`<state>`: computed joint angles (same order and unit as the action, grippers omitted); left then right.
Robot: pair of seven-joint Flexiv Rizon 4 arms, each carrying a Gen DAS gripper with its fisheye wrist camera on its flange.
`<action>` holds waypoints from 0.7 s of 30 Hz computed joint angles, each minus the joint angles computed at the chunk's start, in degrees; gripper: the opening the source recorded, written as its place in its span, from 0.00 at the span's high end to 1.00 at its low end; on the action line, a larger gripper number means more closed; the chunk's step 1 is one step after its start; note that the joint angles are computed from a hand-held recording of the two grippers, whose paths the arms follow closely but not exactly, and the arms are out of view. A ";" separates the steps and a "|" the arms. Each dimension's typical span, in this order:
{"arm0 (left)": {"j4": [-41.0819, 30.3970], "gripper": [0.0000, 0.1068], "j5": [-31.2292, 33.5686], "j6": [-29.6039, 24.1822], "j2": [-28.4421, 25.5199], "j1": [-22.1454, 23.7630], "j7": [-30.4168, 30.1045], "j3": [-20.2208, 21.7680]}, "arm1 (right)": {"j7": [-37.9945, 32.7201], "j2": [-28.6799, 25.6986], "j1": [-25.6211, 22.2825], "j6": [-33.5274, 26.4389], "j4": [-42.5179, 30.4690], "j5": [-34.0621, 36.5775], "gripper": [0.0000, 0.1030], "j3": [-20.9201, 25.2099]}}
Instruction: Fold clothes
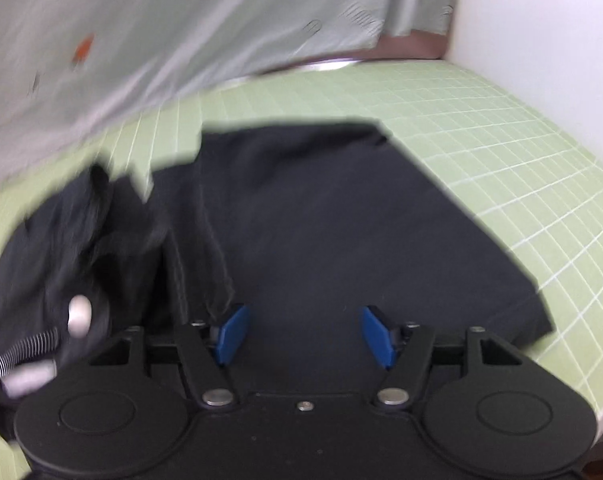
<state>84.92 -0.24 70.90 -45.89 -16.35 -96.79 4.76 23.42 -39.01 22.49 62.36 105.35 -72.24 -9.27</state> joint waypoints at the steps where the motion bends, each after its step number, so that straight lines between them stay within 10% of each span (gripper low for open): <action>1: 0.09 0.04 -0.42 0.30 -0.02 0.27 -0.26 -0.33 | -4.03 -0.72 0.96 -3.31 -0.93 2.19 0.37 0.98; 8: -0.91 0.04 -4.42 2.35 -1.72 2.66 1.05 -4.90 | -6.16 1.73 -0.47 -0.70 1.24 4.59 0.06 0.96; 21: -6.00 0.04 -19.54 2.41 -9.68 8.62 8.74 -17.91 | -0.39 6.26 -2.97 -1.35 6.04 1.45 0.01 1.56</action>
